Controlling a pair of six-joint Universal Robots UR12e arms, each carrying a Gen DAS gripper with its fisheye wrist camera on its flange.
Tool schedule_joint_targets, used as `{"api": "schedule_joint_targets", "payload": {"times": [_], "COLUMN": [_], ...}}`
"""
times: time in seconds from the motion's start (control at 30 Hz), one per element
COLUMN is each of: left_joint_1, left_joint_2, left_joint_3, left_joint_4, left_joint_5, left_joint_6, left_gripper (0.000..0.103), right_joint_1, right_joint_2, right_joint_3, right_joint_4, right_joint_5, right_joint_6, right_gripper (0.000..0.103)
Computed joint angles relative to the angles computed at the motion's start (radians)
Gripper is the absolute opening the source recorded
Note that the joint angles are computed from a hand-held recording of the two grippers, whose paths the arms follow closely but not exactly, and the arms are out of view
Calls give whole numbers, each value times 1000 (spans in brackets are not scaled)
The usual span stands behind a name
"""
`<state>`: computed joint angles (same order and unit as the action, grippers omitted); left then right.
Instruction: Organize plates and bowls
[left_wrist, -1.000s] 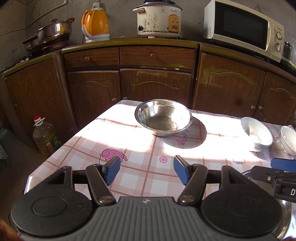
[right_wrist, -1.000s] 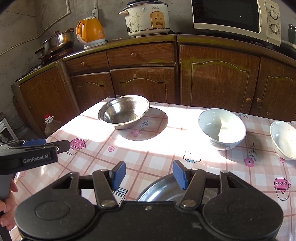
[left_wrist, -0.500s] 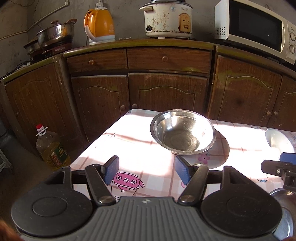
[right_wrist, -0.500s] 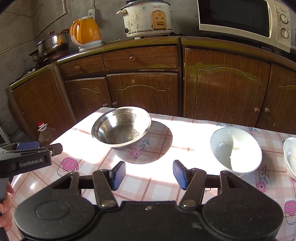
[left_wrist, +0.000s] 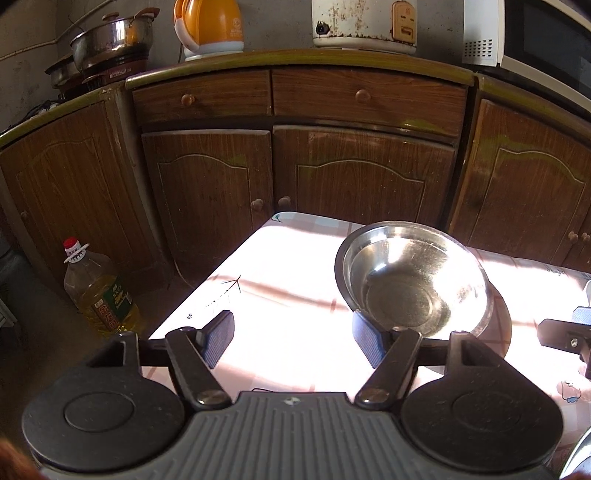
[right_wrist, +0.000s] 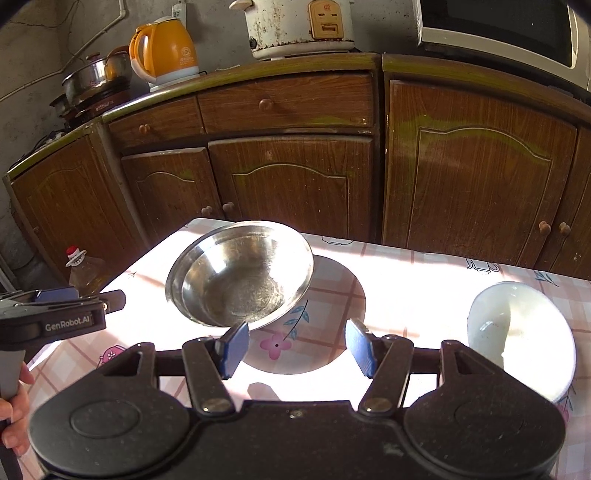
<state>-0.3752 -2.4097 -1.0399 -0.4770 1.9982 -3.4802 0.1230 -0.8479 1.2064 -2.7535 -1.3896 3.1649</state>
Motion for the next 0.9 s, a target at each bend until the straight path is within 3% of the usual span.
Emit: {"api": "schedule_joint_targets", "payload": {"times": [0.3, 0.6, 0.67, 0.73, 0.77, 0.83, 0.87, 0.9], "left_joint_1": [17, 27, 29, 32, 33, 32, 29, 28], "left_joint_2": [-93, -178, -191, -197, -198, -196, -196, -195], "left_joint_3": [144, 283, 301, 305, 301, 290, 290, 287], "left_joint_4": [-56, -124, -125, -113, -91, -51, -47, -44], "left_joint_5": [-7, -17, -32, -57, -72, -96, -100, -102], "left_joint_6": [53, 51, 56, 62, 73, 108, 126, 138], "left_gripper": [72, 71, 68, 57, 48, 30, 27, 26], "right_joint_1": [-4, 1, -1, -3, -6, -10, -11, -8], "right_joint_2": [101, 191, 208, 221, 225, 231, 231, 228], "right_joint_3": [-138, -274, -301, -320, -323, -328, -322, -316], "right_joint_4": [61, 140, 166, 185, 186, 190, 175, 164], "right_joint_5": [-2, -10, 9, 32, 60, 107, 132, 116], "right_joint_6": [63, 61, 84, 99, 101, 95, 94, 98], "right_gripper": [71, 71, 71, 71, 66, 27, 19, 21]}}
